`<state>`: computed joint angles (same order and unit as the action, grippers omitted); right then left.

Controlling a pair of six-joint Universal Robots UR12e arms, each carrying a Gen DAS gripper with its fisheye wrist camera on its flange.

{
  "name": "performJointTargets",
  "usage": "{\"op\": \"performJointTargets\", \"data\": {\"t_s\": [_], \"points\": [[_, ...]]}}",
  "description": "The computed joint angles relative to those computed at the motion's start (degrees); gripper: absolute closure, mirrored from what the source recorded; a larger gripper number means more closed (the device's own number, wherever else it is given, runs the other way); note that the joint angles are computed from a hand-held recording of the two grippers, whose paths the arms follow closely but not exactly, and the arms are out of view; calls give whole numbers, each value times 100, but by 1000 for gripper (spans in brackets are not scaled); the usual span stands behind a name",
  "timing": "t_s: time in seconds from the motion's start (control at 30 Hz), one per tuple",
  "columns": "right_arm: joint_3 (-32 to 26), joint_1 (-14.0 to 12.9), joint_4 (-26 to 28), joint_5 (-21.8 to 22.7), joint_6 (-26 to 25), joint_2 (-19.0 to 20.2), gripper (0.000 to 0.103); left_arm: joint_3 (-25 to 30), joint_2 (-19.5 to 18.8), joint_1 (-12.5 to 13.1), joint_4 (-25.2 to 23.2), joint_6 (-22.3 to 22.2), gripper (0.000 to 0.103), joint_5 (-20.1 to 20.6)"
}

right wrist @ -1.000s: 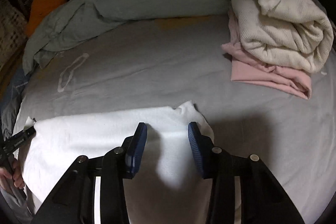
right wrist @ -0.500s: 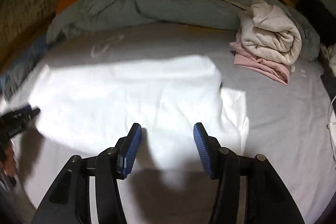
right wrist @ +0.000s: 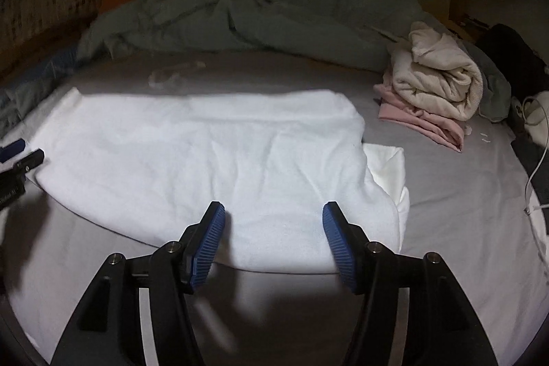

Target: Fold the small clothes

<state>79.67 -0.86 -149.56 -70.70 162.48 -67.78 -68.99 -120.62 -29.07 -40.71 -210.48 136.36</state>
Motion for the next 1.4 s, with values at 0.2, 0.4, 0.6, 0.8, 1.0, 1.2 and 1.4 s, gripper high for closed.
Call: {"op": "performJointTargets", "data": {"t_s": [0.2,0.4,0.6,0.8,1.0,1.2,1.4], "points": [[184,-43,-644,690,99,-96,29,-301,219,79,558,-490,12,-289],[-264,114,662,532,49,121,15,-208,275,270,-921,-1900,3,-860],[-226,393,631,-513,-374,147,15,-519,451,462,-799,-2613,2,-1737],[-174,252,539,-19,-175,122,14,-948,599,504,331,-2742,16,-2088],[-145,48,474,674,188,114,14,-1163,663,624,972,-3487,46,-2247],[-124,-34,197,803,604,98,14,-807,526,436,1050,-2551,85,-1344],[-80,-231,-417,908,1276,-8,14,302,-61,78,1810,-425,87,-727]]}}
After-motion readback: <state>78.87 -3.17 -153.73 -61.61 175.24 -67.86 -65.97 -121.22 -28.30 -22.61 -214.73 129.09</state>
